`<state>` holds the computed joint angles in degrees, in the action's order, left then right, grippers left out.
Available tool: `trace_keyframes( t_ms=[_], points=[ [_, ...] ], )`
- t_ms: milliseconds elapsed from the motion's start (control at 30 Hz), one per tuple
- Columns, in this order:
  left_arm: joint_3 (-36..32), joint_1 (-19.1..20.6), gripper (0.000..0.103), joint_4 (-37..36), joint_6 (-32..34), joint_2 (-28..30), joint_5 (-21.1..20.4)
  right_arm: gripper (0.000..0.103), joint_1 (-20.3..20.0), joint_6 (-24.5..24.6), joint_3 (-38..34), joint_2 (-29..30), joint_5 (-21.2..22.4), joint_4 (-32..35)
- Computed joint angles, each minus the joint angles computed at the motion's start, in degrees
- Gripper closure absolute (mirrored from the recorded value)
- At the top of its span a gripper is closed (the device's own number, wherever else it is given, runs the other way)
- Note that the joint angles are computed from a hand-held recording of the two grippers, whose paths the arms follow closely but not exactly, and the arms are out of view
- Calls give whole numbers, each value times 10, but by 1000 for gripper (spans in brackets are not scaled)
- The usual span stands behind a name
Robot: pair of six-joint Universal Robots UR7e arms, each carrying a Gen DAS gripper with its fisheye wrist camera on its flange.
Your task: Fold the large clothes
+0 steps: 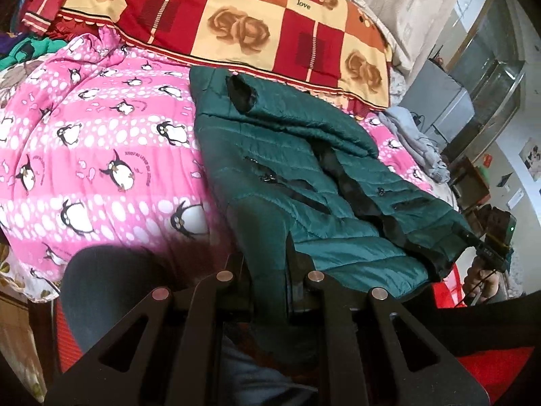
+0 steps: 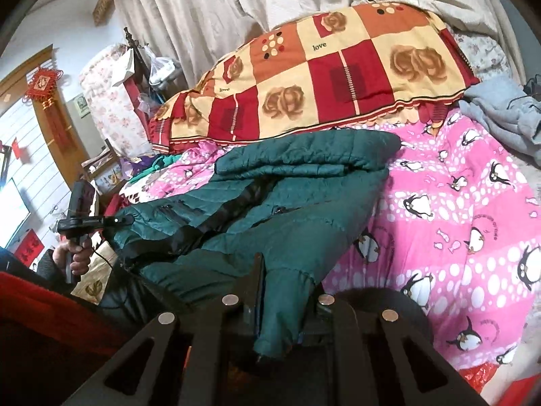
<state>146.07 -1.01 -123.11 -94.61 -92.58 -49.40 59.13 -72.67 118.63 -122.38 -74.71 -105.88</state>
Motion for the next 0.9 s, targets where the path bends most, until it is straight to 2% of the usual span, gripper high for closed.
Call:
trace_keyframes(
  t_ms=[133,333,500,600,667,767,900],
  points=[
    [3,-21,92,12,-4,-4,2,90,-19,-27,-6,-22,13,32],
    [4,29,92,-52,20,26,5,90,-1,4,4,-6,-7,4],
    [-5,78,92,-113,67,58,48,90,36,71,0,44,-9,-52],
    [-6,110,92,-142,62,71,53,90,52,120,-4,82,-10,-92],
    [0,118,92,-163,48,70,60,90,57,150,-7,101,-8,-109],
    [-5,116,92,-162,40,59,85,90,66,159,-9,113,0,-130],
    [-31,114,92,-158,68,59,135,90,77,180,-17,132,26,-166]
  ],
)
